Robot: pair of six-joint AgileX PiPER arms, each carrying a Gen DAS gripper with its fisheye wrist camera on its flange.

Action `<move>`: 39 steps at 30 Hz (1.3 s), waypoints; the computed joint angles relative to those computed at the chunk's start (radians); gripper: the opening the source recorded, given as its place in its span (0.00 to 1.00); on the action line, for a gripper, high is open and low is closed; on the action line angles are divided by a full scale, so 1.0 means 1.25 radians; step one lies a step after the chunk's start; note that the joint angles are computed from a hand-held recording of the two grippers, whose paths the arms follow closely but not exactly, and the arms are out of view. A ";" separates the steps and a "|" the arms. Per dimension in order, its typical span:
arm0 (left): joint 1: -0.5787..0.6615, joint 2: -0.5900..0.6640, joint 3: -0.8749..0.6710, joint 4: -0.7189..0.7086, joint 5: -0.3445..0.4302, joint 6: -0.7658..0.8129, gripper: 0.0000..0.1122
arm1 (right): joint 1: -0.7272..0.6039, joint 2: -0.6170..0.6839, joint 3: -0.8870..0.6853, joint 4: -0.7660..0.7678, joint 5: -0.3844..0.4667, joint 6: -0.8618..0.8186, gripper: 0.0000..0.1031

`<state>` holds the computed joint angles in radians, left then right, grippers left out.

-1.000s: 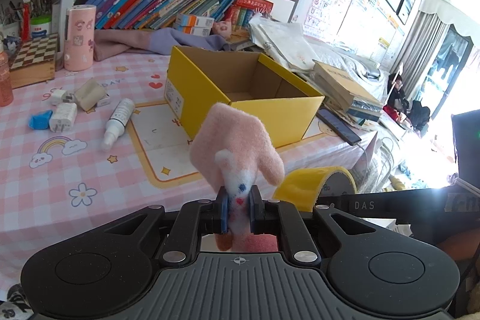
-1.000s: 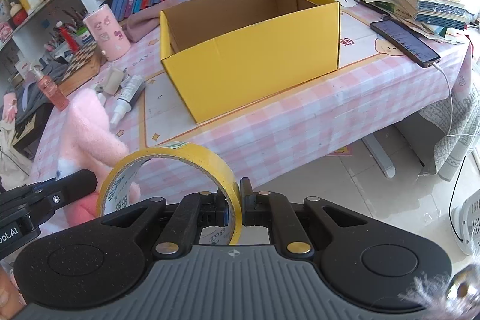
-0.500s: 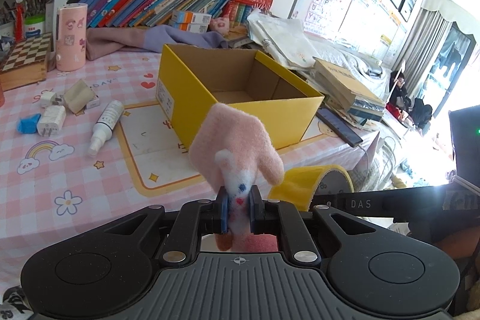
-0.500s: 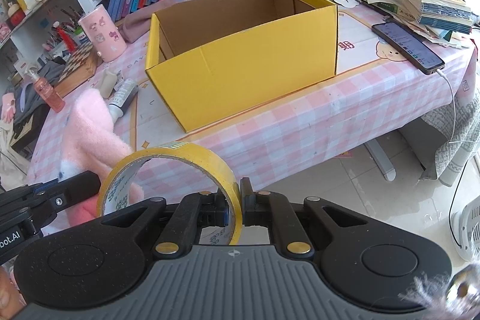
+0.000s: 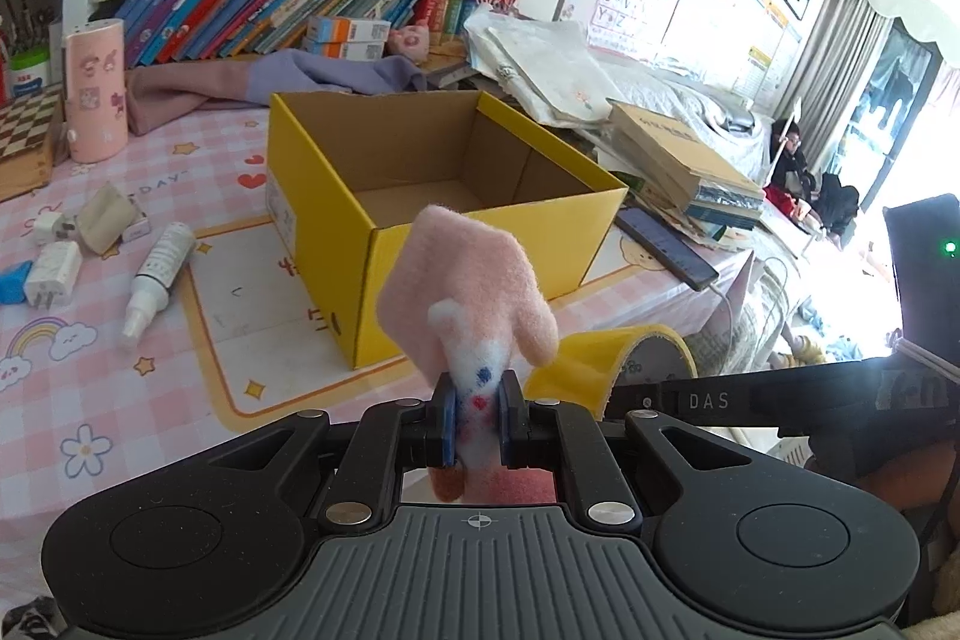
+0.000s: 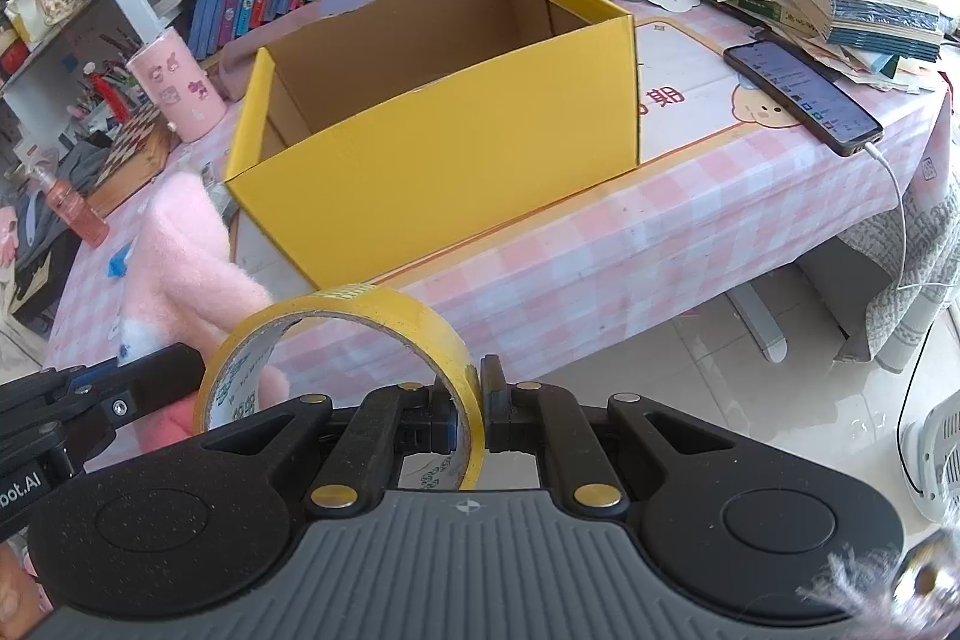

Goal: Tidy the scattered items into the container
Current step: 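Carry the glove and tape roll with both tools toward the yellow box, then lower both tools into the box and open them, releasing glove and tape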

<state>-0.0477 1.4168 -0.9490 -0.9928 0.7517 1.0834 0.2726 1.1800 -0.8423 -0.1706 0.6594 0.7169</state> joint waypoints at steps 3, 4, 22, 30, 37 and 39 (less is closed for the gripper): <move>-0.026 0.011 -0.008 0.007 -0.020 -0.021 0.11 | -0.042 0.006 -0.002 0.046 -0.006 -0.068 0.07; -0.035 0.015 -0.012 0.011 -0.027 -0.030 0.11 | -0.055 0.008 -0.003 0.061 -0.007 -0.092 0.07; -0.211 0.075 -0.092 0.097 -0.161 -0.194 0.11 | -0.295 0.071 -0.061 0.340 -0.008 -0.541 0.07; -0.260 0.097 -0.174 0.151 -0.242 -0.290 0.11 | -0.377 0.138 -0.179 0.498 -0.018 -0.786 0.08; -0.277 0.140 -0.277 0.283 -0.311 -0.440 0.11 | -0.409 0.262 -0.350 0.631 0.010 -0.958 0.08; -0.277 0.160 -0.311 0.336 -0.318 -0.489 0.11 | -0.407 0.304 -0.400 0.650 0.017 -0.990 0.08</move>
